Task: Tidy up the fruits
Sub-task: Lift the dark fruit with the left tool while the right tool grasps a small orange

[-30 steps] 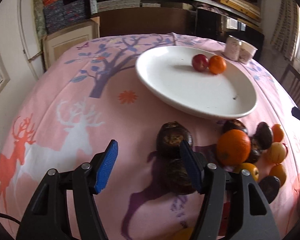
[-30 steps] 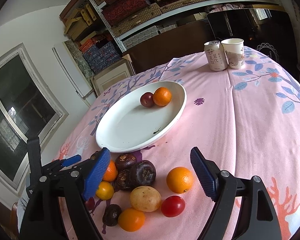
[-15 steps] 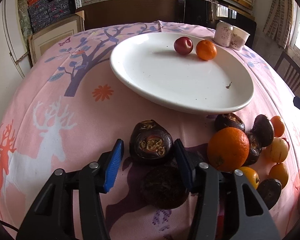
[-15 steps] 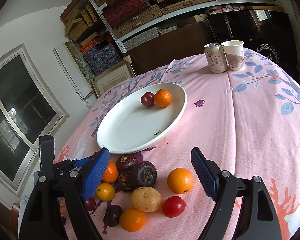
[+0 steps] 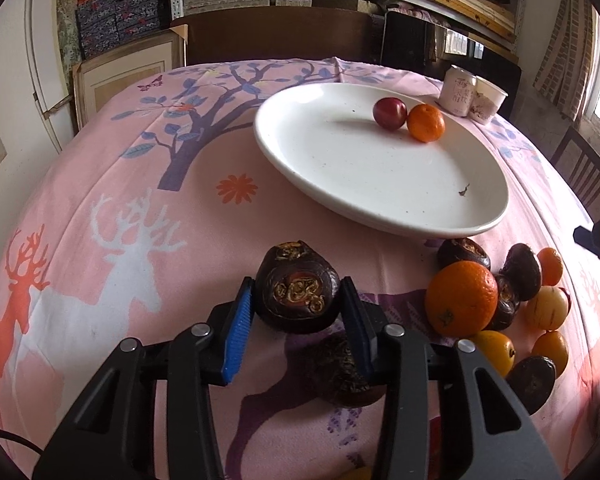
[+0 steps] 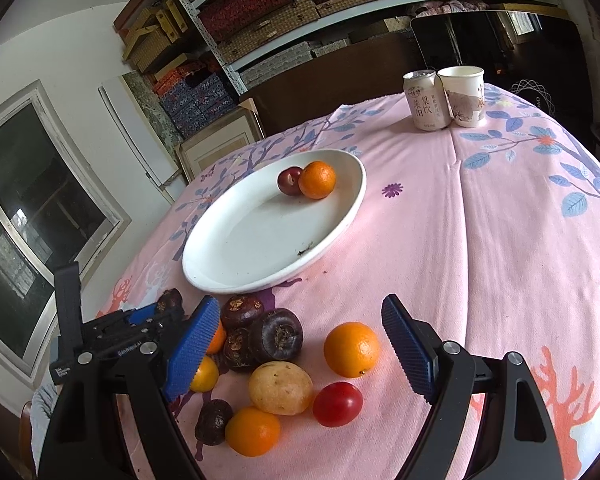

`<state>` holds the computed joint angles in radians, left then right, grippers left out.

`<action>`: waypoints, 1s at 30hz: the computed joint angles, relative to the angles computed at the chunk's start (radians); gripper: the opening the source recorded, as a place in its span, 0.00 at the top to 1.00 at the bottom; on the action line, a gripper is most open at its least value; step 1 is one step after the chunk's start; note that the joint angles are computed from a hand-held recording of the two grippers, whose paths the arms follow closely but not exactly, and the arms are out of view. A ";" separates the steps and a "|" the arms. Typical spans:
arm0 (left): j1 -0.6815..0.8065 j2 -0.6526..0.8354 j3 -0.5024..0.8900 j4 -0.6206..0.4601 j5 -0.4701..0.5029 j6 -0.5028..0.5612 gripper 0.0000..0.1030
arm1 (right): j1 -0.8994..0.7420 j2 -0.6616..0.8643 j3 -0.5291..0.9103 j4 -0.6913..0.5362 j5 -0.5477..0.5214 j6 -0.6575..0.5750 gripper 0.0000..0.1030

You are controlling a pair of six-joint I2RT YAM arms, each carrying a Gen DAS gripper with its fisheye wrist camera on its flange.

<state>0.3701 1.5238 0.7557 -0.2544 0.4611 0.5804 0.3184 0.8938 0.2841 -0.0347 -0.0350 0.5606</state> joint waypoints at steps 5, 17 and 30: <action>0.023 -0.003 0.012 -0.021 0.034 -0.002 0.59 | -0.058 0.058 -0.017 0.016 -0.073 0.012 0.31; 0.009 -0.018 -0.014 -0.017 0.028 0.025 0.59 | -0.081 0.223 -0.013 0.100 -0.101 0.016 0.64; -0.033 -0.084 0.040 -0.064 0.056 -0.058 0.59 | -0.073 0.073 0.053 0.047 -0.069 0.003 0.65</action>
